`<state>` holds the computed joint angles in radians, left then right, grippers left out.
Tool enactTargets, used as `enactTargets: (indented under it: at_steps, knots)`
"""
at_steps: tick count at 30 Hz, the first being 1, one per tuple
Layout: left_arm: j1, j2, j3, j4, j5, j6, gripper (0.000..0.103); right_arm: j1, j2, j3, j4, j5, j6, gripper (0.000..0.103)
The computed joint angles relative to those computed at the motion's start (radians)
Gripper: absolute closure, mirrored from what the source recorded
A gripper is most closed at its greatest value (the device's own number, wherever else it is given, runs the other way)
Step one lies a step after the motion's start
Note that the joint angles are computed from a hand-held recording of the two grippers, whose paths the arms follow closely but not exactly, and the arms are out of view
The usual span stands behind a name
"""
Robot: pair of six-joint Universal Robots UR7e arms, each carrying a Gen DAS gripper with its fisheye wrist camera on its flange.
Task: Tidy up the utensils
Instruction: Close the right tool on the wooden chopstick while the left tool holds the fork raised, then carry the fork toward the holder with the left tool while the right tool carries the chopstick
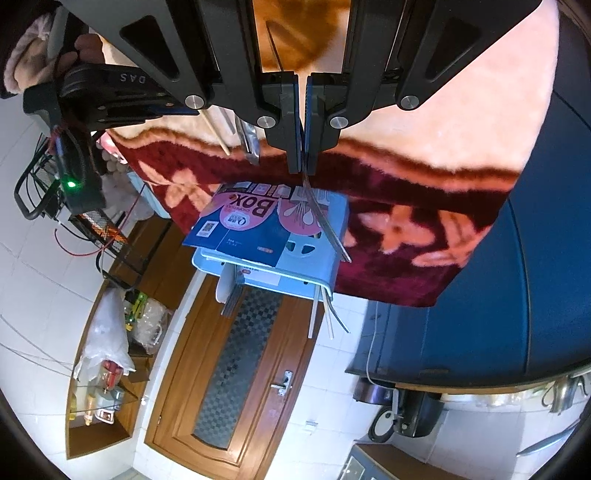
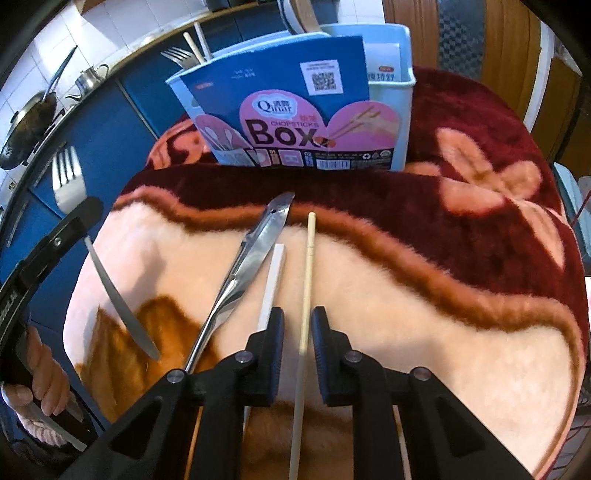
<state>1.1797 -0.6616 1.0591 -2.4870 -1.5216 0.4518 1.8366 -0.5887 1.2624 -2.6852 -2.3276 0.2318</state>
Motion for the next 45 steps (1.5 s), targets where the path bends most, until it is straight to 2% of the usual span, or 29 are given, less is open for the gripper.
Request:
enactTargets:
  at_steps: [5,8,12,15,21,26,30,32,33,37,45]
  knots:
    - [-0.001,-0.002,-0.003,-0.003,-0.005,0.005,0.102,-0.010,-0.001,-0.007,0.000,0.028,0.015,0.085]
    - [-0.004,-0.006,-0.001,-0.008,-0.010,0.007,0.102,-0.011,-0.006,0.013,-0.035,0.023,0.008,0.094]
    - [-0.011,-0.011,0.006,-0.014,-0.004,0.014,0.102,-0.020,-0.029,0.063,-0.112,0.056,0.006,0.097]
    - [-0.011,-0.011,-0.005,0.012,-0.012,0.005,0.102,-0.021,-0.044,0.115,-0.224,0.074,-0.006,0.097]
    - [-0.015,-0.015,-0.011,0.013,-0.025,-0.005,0.102,0.004,-0.058,0.195,-0.486,0.096,-0.111,0.097]
    - [-0.030,-0.020,-0.004,-0.048,-0.022,0.010,0.102,0.027,-0.046,0.226,-0.716,0.072,-0.243,0.097]
    - [-0.043,-0.003,-0.040,-0.065,-0.007,0.024,0.102,0.033,-0.026,0.213,-0.826,0.060,-0.285,0.097]
    - [-0.052,0.014,-0.075,-0.068,0.005,0.033,0.102,0.036,-0.019,0.211,-0.897,0.075,-0.330,0.097]
    - [-0.054,0.020,-0.088,-0.069,0.008,0.036,0.102,0.047,-0.006,0.194,-0.938,0.054,-0.378,0.097]
    - [-0.068,0.050,-0.146,-0.089,0.031,0.046,0.102,0.058,0.015,0.160,-0.987,0.014,-0.454,0.097]
    - [-0.101,0.149,-0.336,-0.100,0.067,0.098,0.102,0.049,0.000,0.170,-1.034,0.061,-0.447,0.097]
